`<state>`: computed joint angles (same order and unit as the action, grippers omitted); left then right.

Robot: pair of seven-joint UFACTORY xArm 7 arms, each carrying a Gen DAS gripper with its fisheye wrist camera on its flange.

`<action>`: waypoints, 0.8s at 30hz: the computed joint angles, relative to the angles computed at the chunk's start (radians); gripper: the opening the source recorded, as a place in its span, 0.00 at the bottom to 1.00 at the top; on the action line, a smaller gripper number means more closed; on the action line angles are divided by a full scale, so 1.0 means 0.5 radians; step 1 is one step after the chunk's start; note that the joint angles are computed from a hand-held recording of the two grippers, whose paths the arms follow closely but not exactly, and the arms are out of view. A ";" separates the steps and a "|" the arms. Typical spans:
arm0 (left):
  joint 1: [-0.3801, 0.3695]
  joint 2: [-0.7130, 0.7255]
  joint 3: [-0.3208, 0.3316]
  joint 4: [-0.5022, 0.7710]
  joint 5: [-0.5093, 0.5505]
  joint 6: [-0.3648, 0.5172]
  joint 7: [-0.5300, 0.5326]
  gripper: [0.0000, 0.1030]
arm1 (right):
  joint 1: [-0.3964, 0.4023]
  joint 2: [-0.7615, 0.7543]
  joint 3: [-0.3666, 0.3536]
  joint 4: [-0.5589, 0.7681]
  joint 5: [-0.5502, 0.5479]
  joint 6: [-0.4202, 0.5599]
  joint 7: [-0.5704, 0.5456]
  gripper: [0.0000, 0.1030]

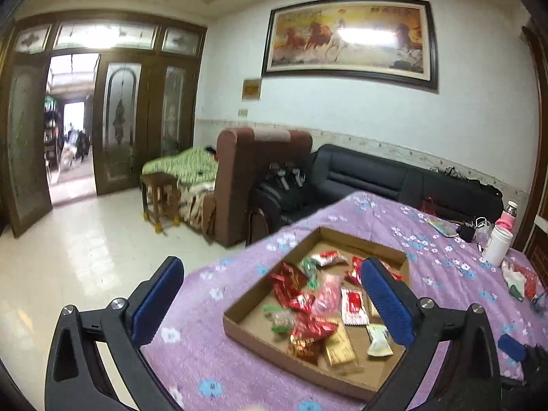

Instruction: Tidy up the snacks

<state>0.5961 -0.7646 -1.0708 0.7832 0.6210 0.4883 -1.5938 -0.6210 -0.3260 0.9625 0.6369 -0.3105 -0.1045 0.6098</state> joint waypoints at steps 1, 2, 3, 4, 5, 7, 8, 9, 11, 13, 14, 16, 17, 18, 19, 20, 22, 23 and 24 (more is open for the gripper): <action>-0.025 0.124 0.015 0.037 -0.032 0.032 0.088 1.00 | 0.038 -0.005 -0.032 -0.017 0.004 -0.013 -0.004 0.84; -0.041 0.227 0.024 0.066 -0.030 0.045 0.154 1.00 | 0.083 -0.004 -0.068 -0.034 0.009 -0.022 -0.015 0.84; -0.057 0.298 0.027 0.089 -0.012 0.070 0.187 1.00 | 0.110 -0.004 -0.087 -0.045 0.016 -0.024 -0.028 0.84; -0.059 0.385 -0.001 0.133 -0.001 0.145 0.228 1.00 | 0.136 -0.003 -0.104 -0.056 0.020 -0.021 -0.042 0.84; -0.059 0.420 -0.020 0.154 0.020 0.184 0.221 1.00 | 0.157 -0.005 -0.118 -0.068 0.025 -0.021 -0.053 0.84; -0.058 0.482 -0.073 0.193 0.078 0.245 0.200 1.00 | 0.189 -0.006 -0.140 -0.093 0.038 -0.026 -0.067 0.85; -0.066 0.512 -0.091 0.208 0.106 0.269 0.194 1.00 | 0.204 -0.002 -0.152 -0.102 0.047 -0.028 -0.074 0.85; -0.075 0.546 -0.105 0.223 0.135 0.280 0.189 1.00 | 0.222 0.006 -0.169 -0.109 0.055 -0.028 -0.082 0.85; -0.087 0.626 -0.142 0.261 0.184 0.334 0.185 1.00 | 0.260 0.024 -0.207 -0.119 0.069 -0.024 -0.099 0.85; -0.119 0.724 -0.158 0.292 0.225 0.364 0.196 1.00 | 0.267 0.021 -0.215 -0.124 0.077 -0.010 -0.101 0.85; -0.144 0.763 -0.151 0.296 0.238 0.375 0.193 1.00 | 0.260 0.021 -0.210 -0.124 0.076 -0.004 -0.099 0.85; -0.197 0.838 -0.122 0.297 0.273 0.363 0.179 1.00 | 0.240 0.022 -0.191 -0.121 0.070 0.011 -0.084 0.85; -0.239 0.864 -0.092 0.291 0.280 0.361 0.180 1.00 | 0.236 0.022 -0.185 -0.120 0.063 0.018 -0.073 0.85; -0.269 0.900 -0.074 0.296 0.294 0.374 0.183 1.00 | 0.229 0.025 -0.178 -0.117 0.054 0.025 -0.063 0.85; -0.296 0.930 -0.056 0.296 0.313 0.379 0.178 1.00 | 0.222 0.030 -0.172 -0.113 0.042 0.030 -0.053 0.85; -0.323 0.951 -0.038 0.293 0.333 0.382 0.167 1.00 | 0.207 0.033 -0.156 -0.107 0.028 0.039 -0.041 0.85; -0.367 1.005 -0.008 0.298 0.371 0.397 0.149 1.00 | 0.174 0.039 -0.122 -0.093 -0.007 0.059 -0.012 0.85; -0.395 1.023 0.016 0.298 0.381 0.400 0.146 1.00 | 0.168 0.042 -0.114 -0.087 -0.025 0.071 0.004 0.85; -0.420 1.044 0.039 0.296 0.392 0.401 0.140 1.00 | 0.165 0.050 -0.111 -0.079 -0.045 0.084 0.020 0.85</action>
